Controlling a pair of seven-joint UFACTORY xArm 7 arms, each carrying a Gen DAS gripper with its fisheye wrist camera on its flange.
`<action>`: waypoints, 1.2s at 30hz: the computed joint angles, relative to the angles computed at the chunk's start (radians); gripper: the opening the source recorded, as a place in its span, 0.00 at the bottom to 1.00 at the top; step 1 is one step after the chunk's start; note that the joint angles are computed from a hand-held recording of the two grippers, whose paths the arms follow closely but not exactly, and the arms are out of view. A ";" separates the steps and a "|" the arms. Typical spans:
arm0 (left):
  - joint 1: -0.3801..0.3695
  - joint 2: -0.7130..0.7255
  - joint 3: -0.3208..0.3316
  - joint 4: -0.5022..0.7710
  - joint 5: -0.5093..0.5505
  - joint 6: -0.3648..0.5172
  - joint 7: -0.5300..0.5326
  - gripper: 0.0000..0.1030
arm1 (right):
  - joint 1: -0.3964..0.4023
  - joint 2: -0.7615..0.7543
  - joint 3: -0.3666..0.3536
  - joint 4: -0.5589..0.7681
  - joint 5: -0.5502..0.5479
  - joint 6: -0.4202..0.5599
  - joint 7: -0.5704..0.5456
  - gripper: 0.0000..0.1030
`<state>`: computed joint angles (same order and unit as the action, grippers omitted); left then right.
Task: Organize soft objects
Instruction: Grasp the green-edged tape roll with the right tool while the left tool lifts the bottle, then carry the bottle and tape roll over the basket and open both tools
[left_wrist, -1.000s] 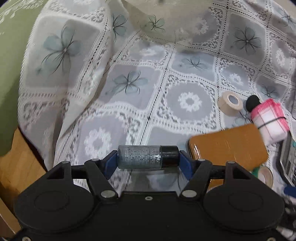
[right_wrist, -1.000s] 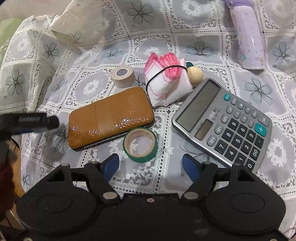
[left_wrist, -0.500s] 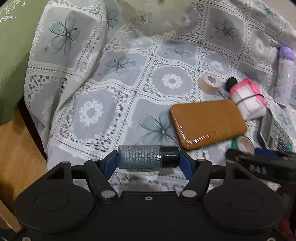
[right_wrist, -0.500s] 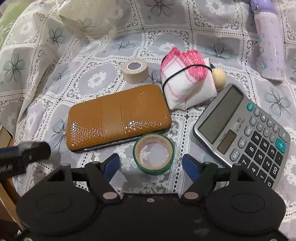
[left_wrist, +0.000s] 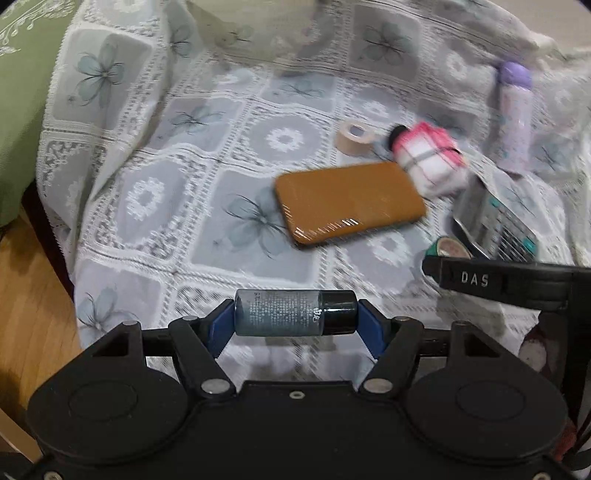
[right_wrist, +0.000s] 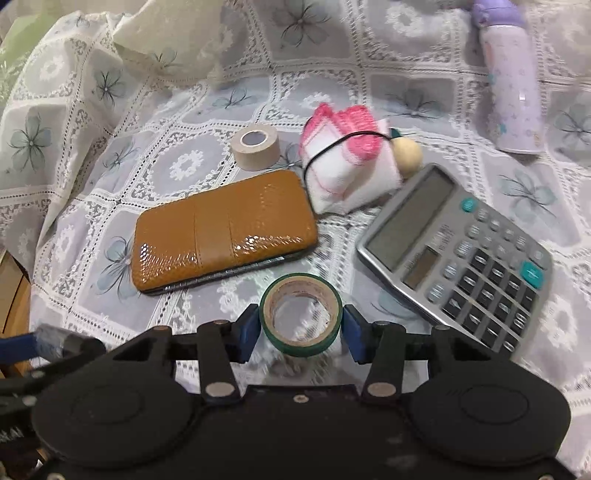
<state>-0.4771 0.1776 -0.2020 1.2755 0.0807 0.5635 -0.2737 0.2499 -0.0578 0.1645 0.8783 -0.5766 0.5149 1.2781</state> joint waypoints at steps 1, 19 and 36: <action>-0.002 -0.012 -0.007 -0.013 -0.008 -0.001 0.010 0.63 | 0.003 -0.025 0.003 -0.018 0.001 0.007 0.006 0.46; -0.056 -0.192 -0.068 -0.225 -0.151 0.042 0.144 0.63 | 0.054 -0.593 0.194 -0.336 0.283 0.286 0.075 0.46; -0.066 -0.226 -0.072 -0.273 -0.150 0.102 0.147 0.63 | 0.213 -0.670 0.220 -0.390 0.518 0.381 0.031 0.46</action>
